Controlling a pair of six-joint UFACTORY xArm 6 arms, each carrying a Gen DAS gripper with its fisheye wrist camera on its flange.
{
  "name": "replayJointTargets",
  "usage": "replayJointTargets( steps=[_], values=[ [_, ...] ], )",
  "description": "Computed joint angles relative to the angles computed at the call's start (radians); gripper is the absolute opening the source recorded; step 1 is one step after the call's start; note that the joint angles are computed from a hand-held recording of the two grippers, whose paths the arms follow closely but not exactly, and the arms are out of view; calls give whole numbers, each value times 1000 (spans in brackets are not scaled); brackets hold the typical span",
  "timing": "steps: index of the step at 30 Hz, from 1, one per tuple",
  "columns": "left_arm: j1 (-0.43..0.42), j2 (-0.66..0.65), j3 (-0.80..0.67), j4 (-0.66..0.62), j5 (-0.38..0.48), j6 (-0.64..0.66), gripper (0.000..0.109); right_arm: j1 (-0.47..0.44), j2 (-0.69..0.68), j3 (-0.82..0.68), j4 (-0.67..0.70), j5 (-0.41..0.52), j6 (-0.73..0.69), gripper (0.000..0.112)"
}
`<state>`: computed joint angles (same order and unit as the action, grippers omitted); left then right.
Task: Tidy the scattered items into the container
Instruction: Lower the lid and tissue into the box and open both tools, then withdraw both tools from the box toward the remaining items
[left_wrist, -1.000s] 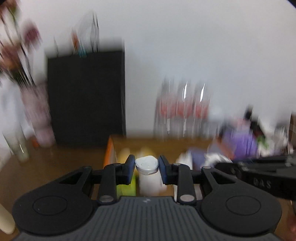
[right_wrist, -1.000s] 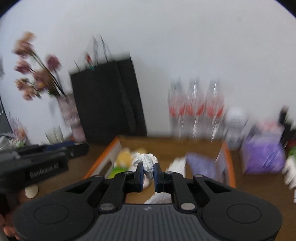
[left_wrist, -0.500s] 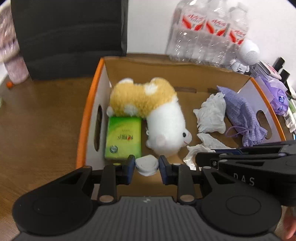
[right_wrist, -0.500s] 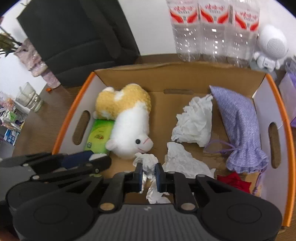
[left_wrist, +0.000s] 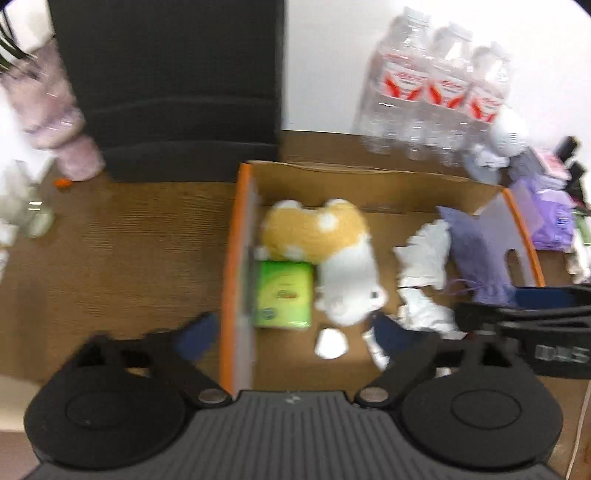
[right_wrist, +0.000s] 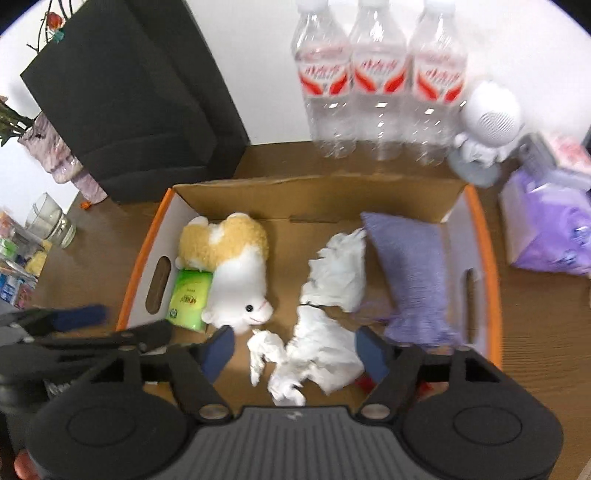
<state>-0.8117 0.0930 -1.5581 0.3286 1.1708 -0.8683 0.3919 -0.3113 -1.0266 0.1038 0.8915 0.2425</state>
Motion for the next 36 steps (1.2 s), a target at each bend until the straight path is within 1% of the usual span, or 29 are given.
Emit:
replayJointTargets(
  steps=[1, 2, 3, 5, 7, 9, 12, 16, 18, 20, 21, 23, 25, 27, 29, 31, 32, 34, 36],
  values=[
    [-3, -2, -19, -13, 19, 10, 103, -4, -12, -19, -16, 33, -1, 82],
    [-8, -4, -42, -26, 39, 18, 103, -7, -26, -32, -29, 57, -5, 88],
    [-18, -4, -66, -25, 61, 14, 103, -11, -41, -43, -42, 85, -5, 90],
    [-45, -6, -105, -2, 95, -2, 103, -15, -64, -73, -69, 155, 8, 90],
    [-82, 8, -162, 37, 149, -19, 103, -18, -90, -88, -85, 198, 25, 90],
    [-116, 17, -204, 71, 192, -27, 103, -21, -134, -80, -90, 212, 30, 90],
    [-146, 17, -235, 78, 213, -32, 103, -30, -193, -68, -84, 228, 10, 91],
    [-184, 8, -238, 111, 219, -72, 103, -34, -244, -56, -102, 248, 25, 91],
    [-211, -16, -192, 168, 194, -113, 103, -38, -268, -32, -104, 235, 30, 91],
    [-238, -52, -109, 251, 140, -170, 103, -39, -304, 20, -109, 186, 30, 91],
    [-251, -76, -54, 299, 102, -202, 103, -37, -330, 61, -120, 141, 33, 91],
    [-274, -117, 51, 405, 34, -287, 103, -20, -392, 169, -185, 25, 75, 91],
    [-305, -146, 145, 529, -5, -407, 103, -2, -461, 293, -258, -102, 118, 91],
    [-326, -177, 235, 639, -62, -502, 103, 5, -519, 404, -317, -218, 165, 91],
    [-349, -208, 323, 770, -107, -617, 103, 13, -582, 511, -444, -327, 282, 91],
    [-375, -230, 394, 890, -110, -736, 103, 3, -656, 621, -600, -451, 421, 91],
    [-391, -234, 421, 933, -96, -782, 103, -7, -691, 669, -665, -502, 486, 91],
    [-425, -237, 467, 994, -53, -871, 103, -24, -760, 751, -741, -570, 573, 92],
    [-453, -242, 510, 1028, -29, -952, 103, -34, -832, 828, -835, -612, 659, 94]
  ],
)
